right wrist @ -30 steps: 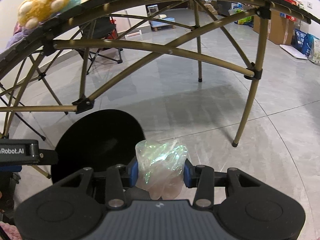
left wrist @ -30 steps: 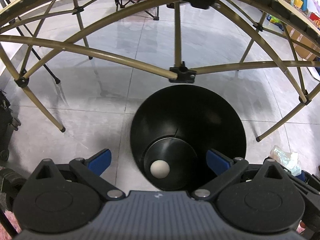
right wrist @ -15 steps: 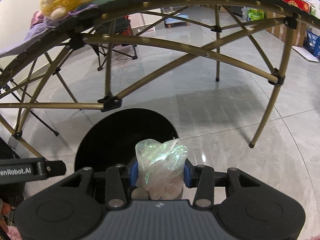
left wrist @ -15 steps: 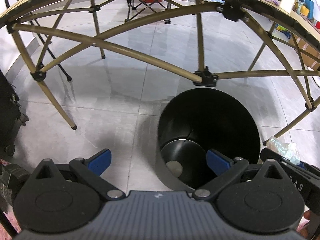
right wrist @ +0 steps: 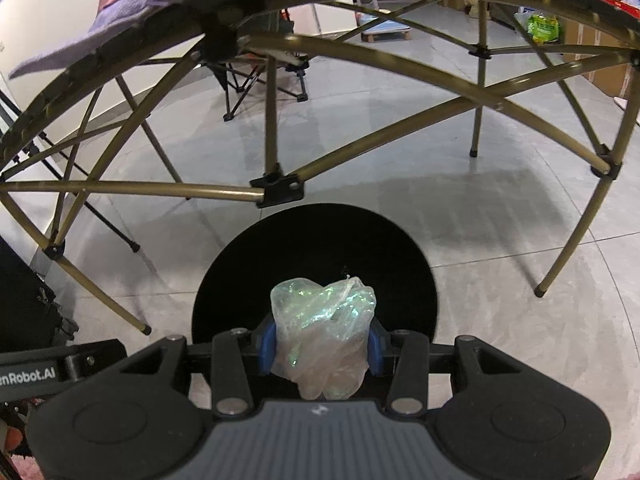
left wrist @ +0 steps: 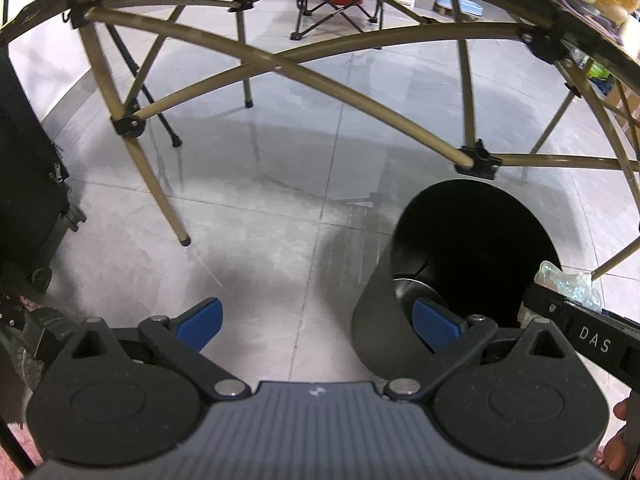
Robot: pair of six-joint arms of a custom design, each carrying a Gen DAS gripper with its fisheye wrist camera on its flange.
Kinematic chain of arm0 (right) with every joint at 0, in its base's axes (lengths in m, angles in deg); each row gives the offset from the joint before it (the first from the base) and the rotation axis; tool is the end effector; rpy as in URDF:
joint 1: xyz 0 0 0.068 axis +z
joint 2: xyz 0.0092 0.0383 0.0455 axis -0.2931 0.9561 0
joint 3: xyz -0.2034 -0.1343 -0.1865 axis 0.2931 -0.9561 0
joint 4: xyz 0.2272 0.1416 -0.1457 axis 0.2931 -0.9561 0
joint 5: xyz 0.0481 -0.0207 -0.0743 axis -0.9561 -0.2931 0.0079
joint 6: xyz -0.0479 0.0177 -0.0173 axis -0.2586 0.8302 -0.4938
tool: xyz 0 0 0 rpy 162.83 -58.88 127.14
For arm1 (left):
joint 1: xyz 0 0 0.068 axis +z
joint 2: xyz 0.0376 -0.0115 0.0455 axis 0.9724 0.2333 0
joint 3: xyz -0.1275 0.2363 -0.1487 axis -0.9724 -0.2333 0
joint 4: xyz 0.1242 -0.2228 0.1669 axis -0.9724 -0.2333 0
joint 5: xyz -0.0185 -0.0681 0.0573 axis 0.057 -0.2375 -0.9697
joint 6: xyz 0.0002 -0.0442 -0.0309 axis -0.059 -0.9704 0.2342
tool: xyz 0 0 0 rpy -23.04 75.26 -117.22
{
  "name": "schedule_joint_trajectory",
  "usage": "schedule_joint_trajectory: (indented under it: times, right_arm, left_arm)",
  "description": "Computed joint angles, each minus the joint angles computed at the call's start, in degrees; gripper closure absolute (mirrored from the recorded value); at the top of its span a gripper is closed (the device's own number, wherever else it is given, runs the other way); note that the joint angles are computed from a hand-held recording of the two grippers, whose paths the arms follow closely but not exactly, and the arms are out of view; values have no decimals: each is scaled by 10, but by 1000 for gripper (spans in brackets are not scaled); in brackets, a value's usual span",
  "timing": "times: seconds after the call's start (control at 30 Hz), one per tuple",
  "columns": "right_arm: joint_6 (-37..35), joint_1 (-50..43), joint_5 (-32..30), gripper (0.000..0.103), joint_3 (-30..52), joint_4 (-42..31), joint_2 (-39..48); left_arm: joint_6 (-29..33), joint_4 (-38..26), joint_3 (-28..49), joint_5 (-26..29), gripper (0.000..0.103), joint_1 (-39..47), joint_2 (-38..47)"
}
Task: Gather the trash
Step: 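Move the right tool holding the plastic bag over the bin opening, then open the right tool to drop the clear plastic bag into the bin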
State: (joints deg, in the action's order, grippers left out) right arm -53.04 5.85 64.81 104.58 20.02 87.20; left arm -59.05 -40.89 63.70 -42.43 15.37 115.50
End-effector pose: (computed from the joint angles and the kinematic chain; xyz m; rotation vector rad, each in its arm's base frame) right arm 0.1656 0.0670 0.1887 0.1077 2.5099 0.2619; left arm 0.1592 -0.2566 0.2180 -0.2430 2.6385 0.0163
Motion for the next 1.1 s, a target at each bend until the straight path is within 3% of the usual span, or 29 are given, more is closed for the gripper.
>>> schedule_joint_trajectory:
  times: [0.87,0.97,1.03,1.1]
  right_arm:
    - [26,56,16,59,27,52,109]
    - [29,51,13,51,27,54,108]
    - [33,45,13,26,27,55,105]
    - [34,42,16,8,26,57,105]
  left_arm:
    - [-11,-2,-55,14,0,22,-40]
    - [-11,-2,-55,14,0,22,-41]
    - [-11,-2,-55,14,0,22,-40]
    - [-12,-2,-55,14,0,22,-40]
